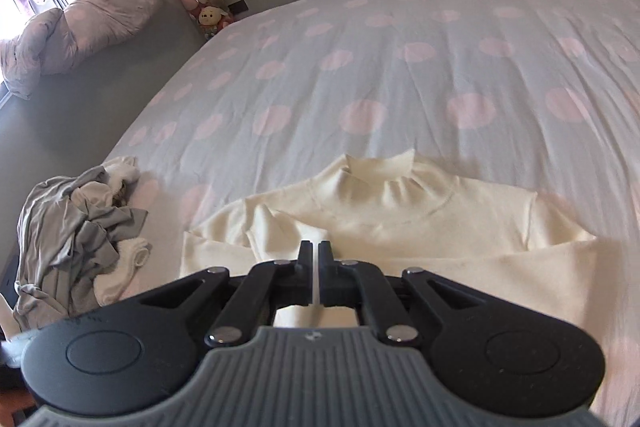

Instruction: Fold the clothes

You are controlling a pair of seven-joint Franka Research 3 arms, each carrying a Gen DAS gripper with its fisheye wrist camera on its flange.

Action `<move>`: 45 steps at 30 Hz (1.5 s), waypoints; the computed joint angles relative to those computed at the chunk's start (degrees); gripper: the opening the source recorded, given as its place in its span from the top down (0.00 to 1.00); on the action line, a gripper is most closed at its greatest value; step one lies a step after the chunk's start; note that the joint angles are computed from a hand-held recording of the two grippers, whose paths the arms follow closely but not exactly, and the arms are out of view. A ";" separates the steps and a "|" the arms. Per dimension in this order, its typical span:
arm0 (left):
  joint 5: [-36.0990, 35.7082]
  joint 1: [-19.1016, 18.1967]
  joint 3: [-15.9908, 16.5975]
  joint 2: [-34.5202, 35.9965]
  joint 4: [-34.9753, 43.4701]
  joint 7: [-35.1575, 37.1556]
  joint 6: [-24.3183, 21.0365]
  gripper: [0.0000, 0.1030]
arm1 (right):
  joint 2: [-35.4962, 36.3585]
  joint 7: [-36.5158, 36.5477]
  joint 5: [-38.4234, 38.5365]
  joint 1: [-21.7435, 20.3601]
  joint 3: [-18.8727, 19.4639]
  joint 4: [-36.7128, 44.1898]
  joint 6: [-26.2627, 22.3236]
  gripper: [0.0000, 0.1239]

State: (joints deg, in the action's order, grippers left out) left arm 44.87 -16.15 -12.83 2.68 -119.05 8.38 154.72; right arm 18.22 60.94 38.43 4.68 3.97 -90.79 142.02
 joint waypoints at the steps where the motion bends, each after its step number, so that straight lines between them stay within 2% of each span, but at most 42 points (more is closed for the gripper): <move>1: -0.36 -0.02 -0.05 1.08 1.31 0.85 -0.05 0.57 | -0.17 -0.70 0.10 -0.41 -0.21 -1.01 0.21 0.96; 6: -0.99 -1.00 1.01 7.36 8.58 4.43 1.00 0.56 | -1.89 -7.30 1.92 -2.50 -0.74 -7.48 3.14 0.96; 12: -3.65 -3.48 2.68 16.82 20.05 12.50 -2.48 0.54 | -4.57 -16.52 7.72 -4.61 -1.16 -15.78 9.37 0.95; 18: -4.60 -6.44 5.82 25.36 30.60 16.60 -4.24 0.54 | -5.63 -27.52 19.64 -7.06 -0.70 -19.05 13.45 0.94; 20: -5.93 -6.95 6.29 27.96 33.82 18.18 -5.73 0.54 | -5.84 -31.35 24.20 -7.64 -0.64 -19.60 14.19 0.89; 23: -6.65 -8.28 7.53 31.09 37.73 19.33 -8.42 0.54 | -5.41 -34.94 28.38 -8.10 -1.15 -19.53 14.01 0.87; 28: -5.49 -10.88 9.22 34.57 42.53 21.49 -11.89 0.53 | -3.51 -37.67 29.88 -8.75 -1.78 -17.88 11.68 0.84; 31: -4.36 -12.56 10.36 36.11 45.07 20.27 -14.11 0.54 | -2.42 -39.04 30.92 -9.35 -1.69 -16.92 10.41 0.84; 32: -3.89 -12.97 10.59 36.41 45.60 20.13 -14.57 0.56 | -2.20 -39.77 31.38 -9.56 -1.61 -16.67 10.12 0.84; 34: -3.27 -13.27 10.43 36.91 46.40 21.23 -14.59 0.72 | -2.07 -39.94 31.89 -9.80 -1.62 -16.46 9.55 0.84; 35: -3.08 -13.57 10.43 37.19 47.03 21.68 -15.04 0.75 | -2.00 -39.99 32.14 -9.91 -1.64 -16.36 9.26 0.84; 36: -3.53 -13.51 10.05 37.48 47.66 22.46 -15.28 0.86 | -1.88 -39.74 32.26 -9.98 -1.69 -16.21 8.99 0.84; 37: -4.16 -13.57 9.77 37.87 48.62 22.91 -15.90 0.91 | -1.82 -39.48 32.40 -10.08 -1.75 -16.09 8.73 0.84; 39: -4.56 -13.97 10.00 37.77 49.34 22.07 -16.09 0.97 | -1.72 -39.17 32.65 -10.15 -1.78 -15.88 8.59 0.84; 43: -2.99 -14.75 10.84 34.05 46.49 19.24 -15.46 0.97 | -1.91 -37.58 33.36 -10.29 -2.01 -15.66 9.14 0.82; 45: -0.90 -15.14 11.19 30.69 43.04 16.91 -15.10 0.97 | -1.95 -35.45 33.14 -10.43 -2.29 -15.42 8.93 0.78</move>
State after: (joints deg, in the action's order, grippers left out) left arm 43.97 -31.29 -1.64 33.37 -76.01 25.29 139.62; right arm 16.27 25.50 71.56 -5.76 1.68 -106.21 150.95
